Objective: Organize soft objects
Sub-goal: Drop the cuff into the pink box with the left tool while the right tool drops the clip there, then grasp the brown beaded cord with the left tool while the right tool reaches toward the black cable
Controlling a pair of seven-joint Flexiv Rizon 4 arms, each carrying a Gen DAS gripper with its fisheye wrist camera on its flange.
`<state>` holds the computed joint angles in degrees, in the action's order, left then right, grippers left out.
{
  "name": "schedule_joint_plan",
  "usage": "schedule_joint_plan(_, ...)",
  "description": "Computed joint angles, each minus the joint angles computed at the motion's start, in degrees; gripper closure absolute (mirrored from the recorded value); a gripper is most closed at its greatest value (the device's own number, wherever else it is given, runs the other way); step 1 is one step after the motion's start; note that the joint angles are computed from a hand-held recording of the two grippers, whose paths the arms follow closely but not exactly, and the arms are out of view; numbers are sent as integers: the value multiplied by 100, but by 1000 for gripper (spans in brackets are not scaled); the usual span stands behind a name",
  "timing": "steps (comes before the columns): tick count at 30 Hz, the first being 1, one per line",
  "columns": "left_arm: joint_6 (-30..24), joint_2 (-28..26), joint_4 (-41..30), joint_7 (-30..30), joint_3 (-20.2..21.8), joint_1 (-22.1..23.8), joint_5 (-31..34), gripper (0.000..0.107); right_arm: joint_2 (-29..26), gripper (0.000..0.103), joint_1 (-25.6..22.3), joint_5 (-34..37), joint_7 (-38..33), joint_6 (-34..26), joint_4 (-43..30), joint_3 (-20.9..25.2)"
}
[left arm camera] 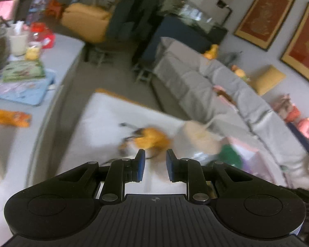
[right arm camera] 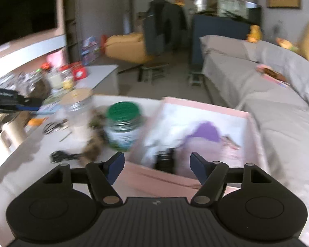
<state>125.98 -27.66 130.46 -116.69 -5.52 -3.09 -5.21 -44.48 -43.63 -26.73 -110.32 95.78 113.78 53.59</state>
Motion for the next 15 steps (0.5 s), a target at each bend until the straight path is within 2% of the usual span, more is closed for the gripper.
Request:
schedule_joint_plan(2,-110,-66,-20,417,238,-167,-59,82,31,32,51,-86,-127,-35,87,49)
schedule_joint_plan(5,-405,-193,-191,1356,578,-520,-230,82,73,32,150,-173,-332,-166,190,115)
schedule_joint_plan(6,-454,-261,-281,1536,557,-500,-224,82,59,32,185,-143,-375,-230,190,150)
schedule_joint_plan(9,-521,-440,-490,1796,276,-32,123,82,45,32,242,28,-533,-404,260,284)
schedule_joint_plan(12,-910,-566,-770,2355,509,-288,-148,82,74,32,426,114,-836,-266,429,174)
schedule_joint_plan(13,-1035,-582,-826,2474,444,-210,-121,82,112,32,503,94,-941,-164,527,83)
schedule_joint_plan(15,-1301,-611,-907,2571,46,221,103,82,132,32,551,-28,-1125,-36,710,-11)
